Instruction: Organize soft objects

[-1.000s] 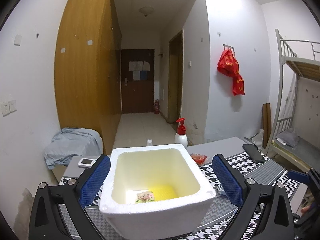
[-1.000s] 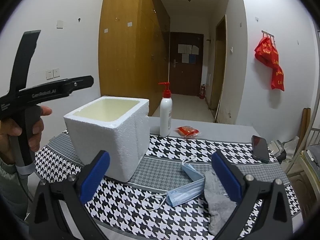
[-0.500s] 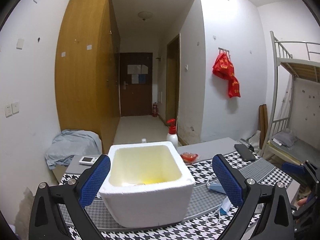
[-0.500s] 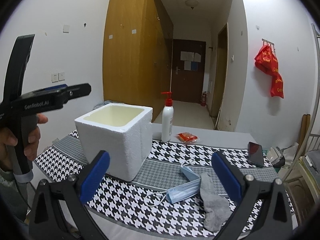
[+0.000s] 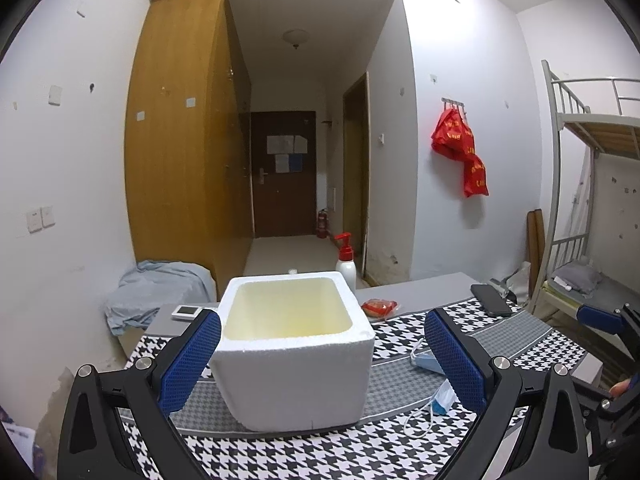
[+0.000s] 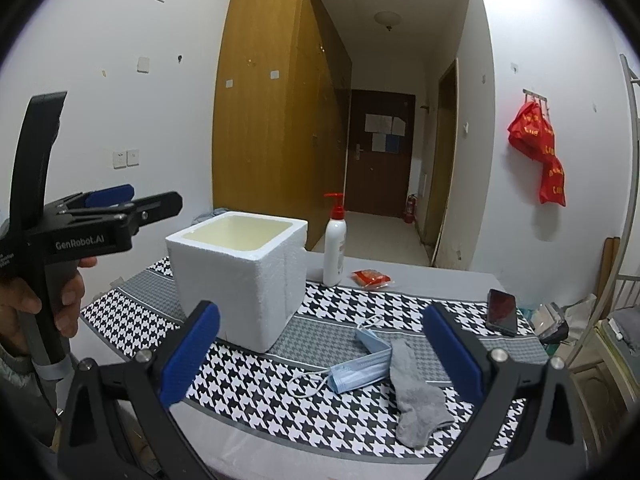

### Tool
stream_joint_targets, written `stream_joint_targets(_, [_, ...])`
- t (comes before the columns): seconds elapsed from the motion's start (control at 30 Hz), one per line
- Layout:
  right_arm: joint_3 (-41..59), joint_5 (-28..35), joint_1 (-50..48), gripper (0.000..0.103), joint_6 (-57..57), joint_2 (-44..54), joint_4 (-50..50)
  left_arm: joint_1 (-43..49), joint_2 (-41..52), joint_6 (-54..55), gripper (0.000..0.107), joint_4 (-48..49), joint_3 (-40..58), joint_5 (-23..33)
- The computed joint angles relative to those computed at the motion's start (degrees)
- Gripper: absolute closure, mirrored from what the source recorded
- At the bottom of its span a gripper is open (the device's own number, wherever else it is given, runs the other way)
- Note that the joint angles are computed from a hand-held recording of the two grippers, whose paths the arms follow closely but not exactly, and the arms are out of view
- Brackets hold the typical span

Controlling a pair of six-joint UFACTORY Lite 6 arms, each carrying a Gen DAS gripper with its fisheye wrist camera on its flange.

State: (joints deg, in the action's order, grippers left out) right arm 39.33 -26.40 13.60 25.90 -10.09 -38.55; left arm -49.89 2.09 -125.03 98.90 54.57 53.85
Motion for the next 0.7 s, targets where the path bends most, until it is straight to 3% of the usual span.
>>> stream_joint_targets(0.5, [-6.41, -7.84, -3.82, 0.000, 1.40, -4.08, -2.81, -8.50, 1.01, -3.24, 0.005, -3.05, -2.51, 9.92])
stream_joint_targets(0.7, [-7.64, -9.99, -5.27, 0.000, 1.63, -4.02, -3.98, -9.77, 0.99, -7.25, 0.005, -1.90, -4.65, 10.34])
